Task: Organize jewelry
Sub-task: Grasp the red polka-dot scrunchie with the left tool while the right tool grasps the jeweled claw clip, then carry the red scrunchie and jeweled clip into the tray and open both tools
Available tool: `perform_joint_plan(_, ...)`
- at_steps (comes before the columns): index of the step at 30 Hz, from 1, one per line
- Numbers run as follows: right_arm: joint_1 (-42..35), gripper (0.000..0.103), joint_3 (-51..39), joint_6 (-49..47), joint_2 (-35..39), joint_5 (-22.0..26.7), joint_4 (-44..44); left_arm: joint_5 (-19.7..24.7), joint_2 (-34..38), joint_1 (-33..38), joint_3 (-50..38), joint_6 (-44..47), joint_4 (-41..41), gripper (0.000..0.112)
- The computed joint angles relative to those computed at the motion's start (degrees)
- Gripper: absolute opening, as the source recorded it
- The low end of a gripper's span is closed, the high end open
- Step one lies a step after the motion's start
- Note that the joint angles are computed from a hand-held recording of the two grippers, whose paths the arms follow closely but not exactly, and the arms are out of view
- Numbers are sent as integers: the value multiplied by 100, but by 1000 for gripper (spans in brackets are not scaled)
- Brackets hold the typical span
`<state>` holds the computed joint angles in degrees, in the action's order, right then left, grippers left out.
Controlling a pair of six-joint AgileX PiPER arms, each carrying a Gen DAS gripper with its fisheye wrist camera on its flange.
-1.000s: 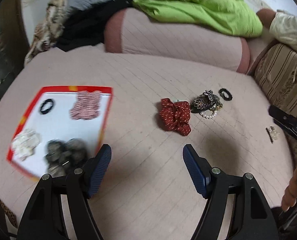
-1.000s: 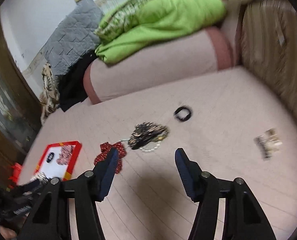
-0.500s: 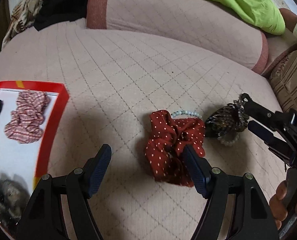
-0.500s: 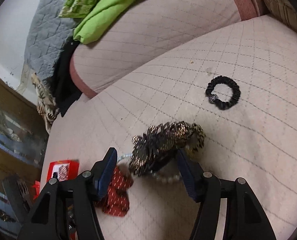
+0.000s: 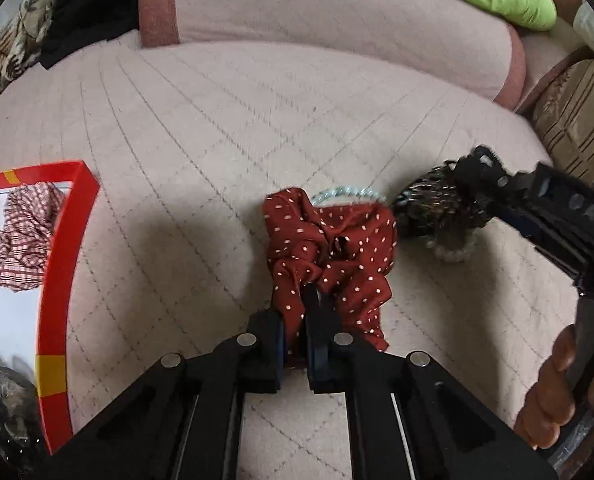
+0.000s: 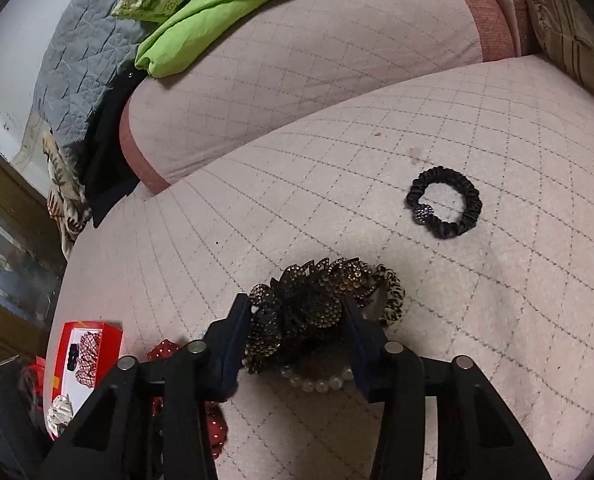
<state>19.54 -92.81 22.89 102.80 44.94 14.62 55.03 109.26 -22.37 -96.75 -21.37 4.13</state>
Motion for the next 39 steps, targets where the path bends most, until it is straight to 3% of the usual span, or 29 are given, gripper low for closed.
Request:
perform_joint_plan(2, -8, 27, 82, -50, -93, -85, 36, -41, -184, -43, 91, -55, 74, 6)
perform_joint_plan(4, -28, 25, 112, -160, -217, -113, 119, -75, -419, -75, 185, -51, 95, 6)
perform_joint_plan(5, -16, 21, 105, -167, -237, -111, 126, -79, -533, -101, 236, -66, 138, 6)
perform_joint_plan(6, -11, 11, 161, -216, -298, -138, 174, -79, -646, -120, 282, -65, 155, 6)
perform_joint_plan(7, -5, 9, 180, -284, -332, -107, 226, -80, -747, -119, 330, -44, 142, 6)
perform_joint_plan(16, 168, 7, 722, -419, -976, -213, 431, -30, -1786, -74, 1041, -283, 148, 6)
perform_joint_plan(26, 595, 7, 1649, 210, -2440, 114, 145, 59, -3274, 69, 2195, -346, 344, 6)
perform_joint_plan(35, 1671, 7, 1045, 1161, -2554, 809, -969, 301, -4207, 1160, 2586, 152, -112, 6)
perform_joint_plan(39, 2195, 7, 367, 1402, -2220, 1105, -1370, 431, -4461, 2082, 2614, 733, -533, 6)
